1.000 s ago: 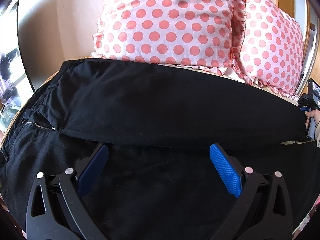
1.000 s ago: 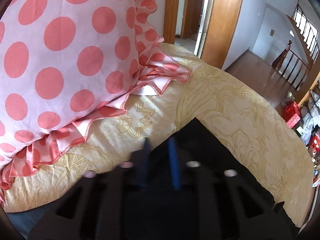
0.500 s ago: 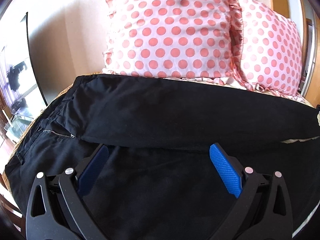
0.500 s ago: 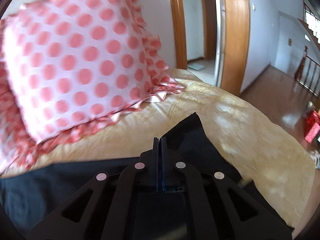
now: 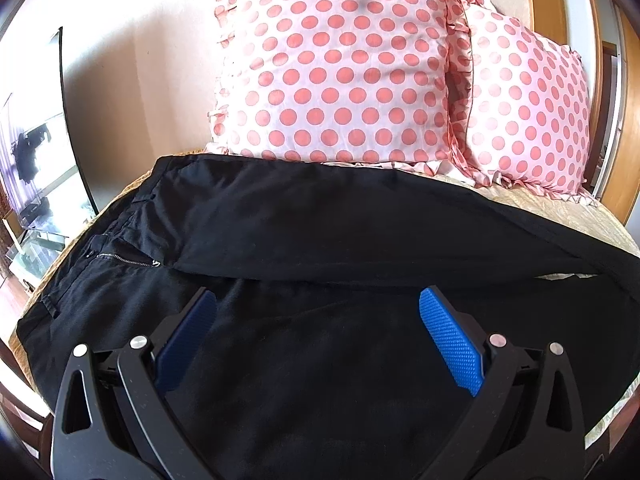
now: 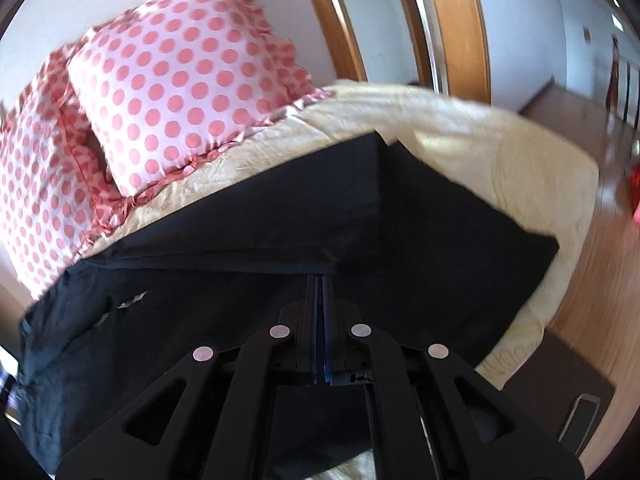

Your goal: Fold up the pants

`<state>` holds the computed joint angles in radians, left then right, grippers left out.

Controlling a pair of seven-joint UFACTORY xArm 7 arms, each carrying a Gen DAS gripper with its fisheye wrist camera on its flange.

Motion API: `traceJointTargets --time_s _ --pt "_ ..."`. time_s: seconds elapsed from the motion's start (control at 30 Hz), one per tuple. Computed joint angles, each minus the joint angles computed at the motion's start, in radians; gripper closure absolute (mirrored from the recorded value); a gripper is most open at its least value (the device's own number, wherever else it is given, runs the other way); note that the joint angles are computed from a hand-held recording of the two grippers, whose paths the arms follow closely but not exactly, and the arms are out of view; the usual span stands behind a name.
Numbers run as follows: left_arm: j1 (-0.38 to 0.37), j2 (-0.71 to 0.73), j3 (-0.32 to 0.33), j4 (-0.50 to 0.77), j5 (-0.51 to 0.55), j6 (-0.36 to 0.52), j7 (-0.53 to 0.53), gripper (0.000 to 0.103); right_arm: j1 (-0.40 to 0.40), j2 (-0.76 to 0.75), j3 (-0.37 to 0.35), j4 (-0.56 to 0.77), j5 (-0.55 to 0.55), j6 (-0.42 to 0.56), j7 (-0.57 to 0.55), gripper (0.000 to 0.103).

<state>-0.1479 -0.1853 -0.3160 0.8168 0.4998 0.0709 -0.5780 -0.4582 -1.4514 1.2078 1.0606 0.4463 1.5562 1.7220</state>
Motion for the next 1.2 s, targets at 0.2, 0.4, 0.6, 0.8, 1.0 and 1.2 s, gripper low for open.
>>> traceJointTargets --time_s 0.2,0.4,0.6,0.8,1.0,1.2 --pt "0.065 -0.027 -0.044 -0.013 0.075 -0.003 -0.062 0.002 0.062 -0.053 -0.016 -0.087 0.023 -0.068 0.108 0.059" --pt "0.071 -0.027 -0.045 -0.01 0.09 0.006 -0.077 0.002 0.079 -0.03 -0.003 -0.147 0.008 -0.16 0.163 0.059" --pt "0.081 -0.024 -0.051 -0.008 0.122 0.009 -0.098 0.002 0.177 -0.092 0.005 -0.305 0.008 -0.338 0.326 0.06" --pt "0.124 -0.008 -0.078 0.014 0.223 0.019 -0.19 0.002 0.196 -0.038 0.03 -0.316 -0.006 -0.459 0.425 0.06" --pt "0.059 0.015 -0.019 0.028 0.226 0.028 -0.188 0.002 0.178 0.058 0.016 -0.301 -0.105 -0.441 0.461 0.06" --pt "0.159 -0.001 -0.087 0.042 0.499 0.021 -0.422 0.002 0.192 0.13 0.019 -0.315 -0.169 -0.423 0.548 0.072"
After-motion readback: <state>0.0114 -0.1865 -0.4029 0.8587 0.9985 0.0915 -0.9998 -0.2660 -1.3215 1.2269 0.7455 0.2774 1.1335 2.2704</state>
